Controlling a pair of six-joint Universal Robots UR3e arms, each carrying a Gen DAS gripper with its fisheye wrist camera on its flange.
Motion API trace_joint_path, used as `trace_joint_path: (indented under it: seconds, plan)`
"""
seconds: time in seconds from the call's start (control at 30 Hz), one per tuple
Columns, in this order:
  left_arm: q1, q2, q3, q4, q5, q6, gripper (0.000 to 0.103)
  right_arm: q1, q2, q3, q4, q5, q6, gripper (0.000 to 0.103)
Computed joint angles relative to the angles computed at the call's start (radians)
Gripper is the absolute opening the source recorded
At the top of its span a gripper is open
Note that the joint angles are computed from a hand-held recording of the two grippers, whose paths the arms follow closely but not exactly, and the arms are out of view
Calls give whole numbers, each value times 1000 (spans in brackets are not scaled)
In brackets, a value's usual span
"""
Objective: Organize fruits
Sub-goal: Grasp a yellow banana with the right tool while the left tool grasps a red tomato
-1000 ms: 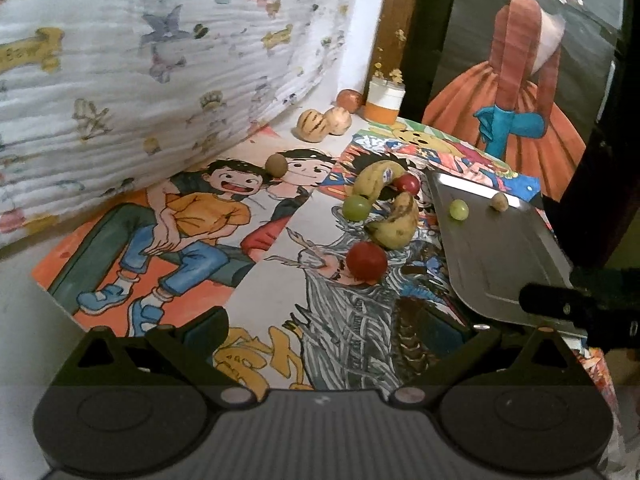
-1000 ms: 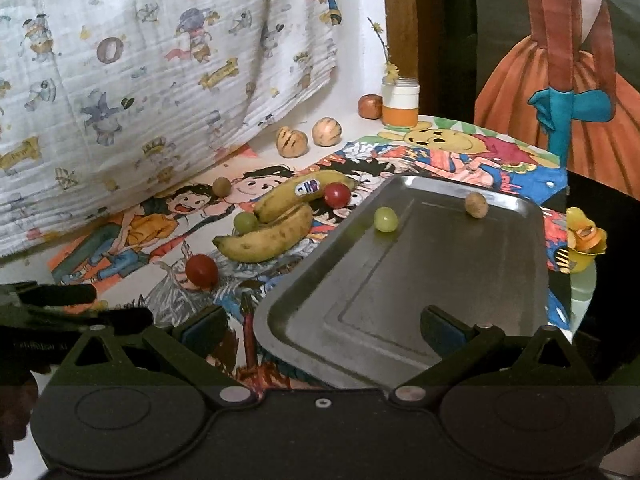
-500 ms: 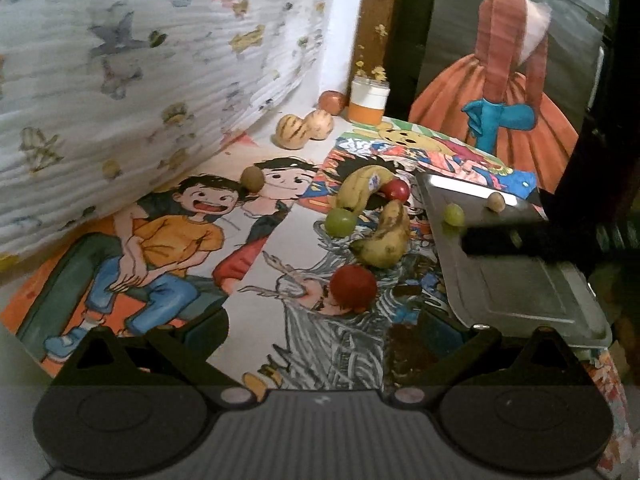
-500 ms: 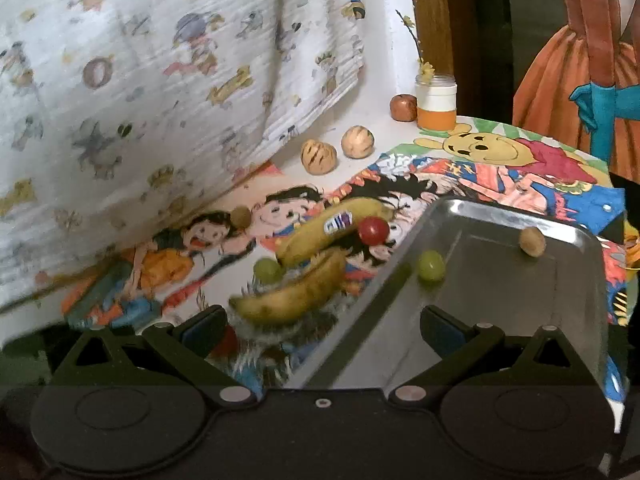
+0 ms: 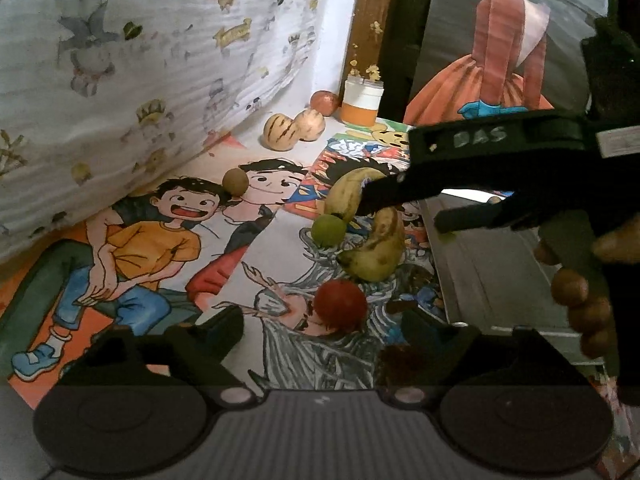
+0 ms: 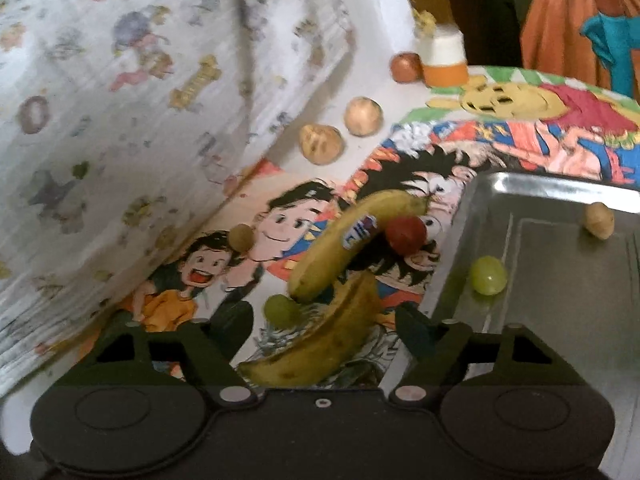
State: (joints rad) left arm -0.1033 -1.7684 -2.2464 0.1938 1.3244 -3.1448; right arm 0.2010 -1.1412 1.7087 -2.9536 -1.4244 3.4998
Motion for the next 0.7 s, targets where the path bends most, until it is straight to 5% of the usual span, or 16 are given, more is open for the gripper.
trace_joint_path:
  seconds: [0.23,0.7]
  plan:
    - [-7,-51,59,-8,-15,-22,71,12,57,-60,42,-28,19,61]
    - [-14,-78,93,-21,-10,-31,40,61,116,-159,102,-128,20,55]
